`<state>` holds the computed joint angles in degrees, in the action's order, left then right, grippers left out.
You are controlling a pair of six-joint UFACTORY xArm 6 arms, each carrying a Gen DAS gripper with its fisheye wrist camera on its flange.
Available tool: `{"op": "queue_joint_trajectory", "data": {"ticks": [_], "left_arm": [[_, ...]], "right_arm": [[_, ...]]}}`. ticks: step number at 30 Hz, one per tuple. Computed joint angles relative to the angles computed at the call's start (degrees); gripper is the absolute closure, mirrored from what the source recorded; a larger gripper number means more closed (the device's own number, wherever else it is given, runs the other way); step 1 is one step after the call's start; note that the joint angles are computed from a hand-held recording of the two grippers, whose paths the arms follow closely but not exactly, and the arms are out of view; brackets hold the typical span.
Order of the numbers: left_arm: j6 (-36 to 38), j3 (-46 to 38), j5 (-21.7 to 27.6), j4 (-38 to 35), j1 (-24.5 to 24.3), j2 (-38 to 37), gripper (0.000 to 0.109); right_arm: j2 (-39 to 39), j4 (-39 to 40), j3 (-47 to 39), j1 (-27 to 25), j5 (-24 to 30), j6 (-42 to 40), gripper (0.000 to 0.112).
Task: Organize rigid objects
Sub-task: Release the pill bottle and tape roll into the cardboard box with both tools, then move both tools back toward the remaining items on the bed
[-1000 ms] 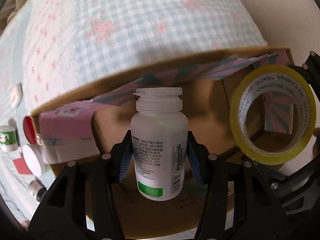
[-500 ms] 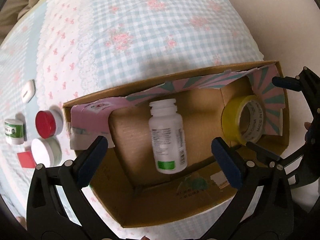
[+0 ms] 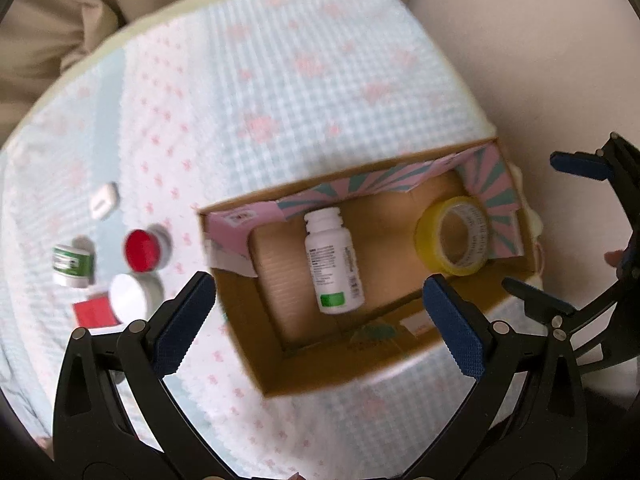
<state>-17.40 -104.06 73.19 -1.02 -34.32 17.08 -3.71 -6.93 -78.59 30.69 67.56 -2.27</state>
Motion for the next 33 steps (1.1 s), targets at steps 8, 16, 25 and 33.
{"op": "queue_joint_trajectory", "data": {"ticks": [8,16,25,33], "left_arm": [[-1.51,7.08,-2.37,0.07,1.06,-12.07,0.006],[-0.64,20.39,-2.52,2.32,5.44,-29.93,0.006],[11.96,31.6,0.1,-0.99,20.78,-44.72,0.006],[29.24,35.5,1.46,-8.97,39.03,-47.35,0.006]], "right_arm": [[-0.79,-1.72,-6.21,4.39,2.03,5.47,0.009],[3.4,-4.45,-16.29,12.02,4.48,15.39,0.009],[13.61,-8.29,-31.36,22.2,7.78,29.67,0.009],[28.83,-11.18,-50.45,28.42,12.58,39.0,0.009]]}}
